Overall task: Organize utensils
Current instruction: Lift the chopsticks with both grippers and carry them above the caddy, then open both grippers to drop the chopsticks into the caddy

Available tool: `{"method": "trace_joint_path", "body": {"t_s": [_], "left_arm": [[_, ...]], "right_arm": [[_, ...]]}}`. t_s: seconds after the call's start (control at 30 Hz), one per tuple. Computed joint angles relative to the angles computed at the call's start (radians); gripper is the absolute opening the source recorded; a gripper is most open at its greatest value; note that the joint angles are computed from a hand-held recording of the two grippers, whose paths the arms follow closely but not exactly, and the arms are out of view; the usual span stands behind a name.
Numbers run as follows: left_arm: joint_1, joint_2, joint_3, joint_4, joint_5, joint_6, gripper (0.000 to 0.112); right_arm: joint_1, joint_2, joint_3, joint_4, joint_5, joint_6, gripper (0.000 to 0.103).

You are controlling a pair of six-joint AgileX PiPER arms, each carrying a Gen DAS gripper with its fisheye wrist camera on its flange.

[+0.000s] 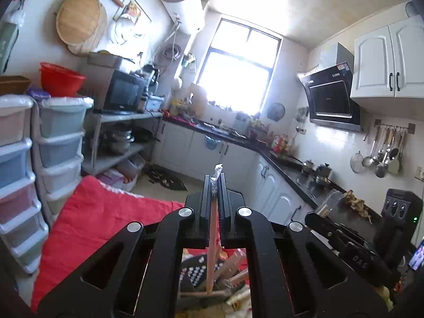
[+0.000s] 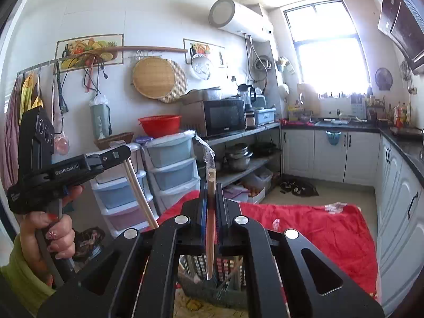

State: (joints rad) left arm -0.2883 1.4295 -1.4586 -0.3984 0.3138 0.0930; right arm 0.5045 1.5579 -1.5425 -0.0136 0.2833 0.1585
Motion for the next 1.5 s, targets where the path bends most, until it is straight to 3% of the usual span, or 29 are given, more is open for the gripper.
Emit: {"method": "trace_joint_path", "body": {"t_s": [0.17, 0.77, 1.0, 1.13, 1.4, 1.5], "left_arm": [[-0.029, 0.025, -0.015, 0.241, -0.050, -0.224, 0.002], [-0.063, 0.159, 0.005, 0.707, -0.103, -0.669, 0.002], [-0.064, 0.181, 0.042, 0.753, -0.125, -0.719, 0.002], [-0.058, 0.193, 0.056, 0.668, -0.133, -0.640, 0.002], [-0.060, 0.196, 0.086, 0.643, -0.141, -0.599, 0.003], [-0.054, 0.200, 0.089, 0.553, -0.135, -0.512, 0.009]], "right_arm": [[0.010, 0.044, -0.058, -0.142, -0.007, 0.117, 0.006], [0.014, 0.179, -0.094, -0.231, -0.021, 0.226, 0.006], [0.019, 0.236, -0.110, -0.211, 0.007, 0.219, 0.006], [0.023, 0.262, -0.112, -0.206, 0.024, 0.230, 0.006], [0.028, 0.279, -0.098, -0.241, 0.041, 0.301, 0.006], [0.026, 0.276, -0.091, -0.245, 0.046, 0.308, 0.006]]}}
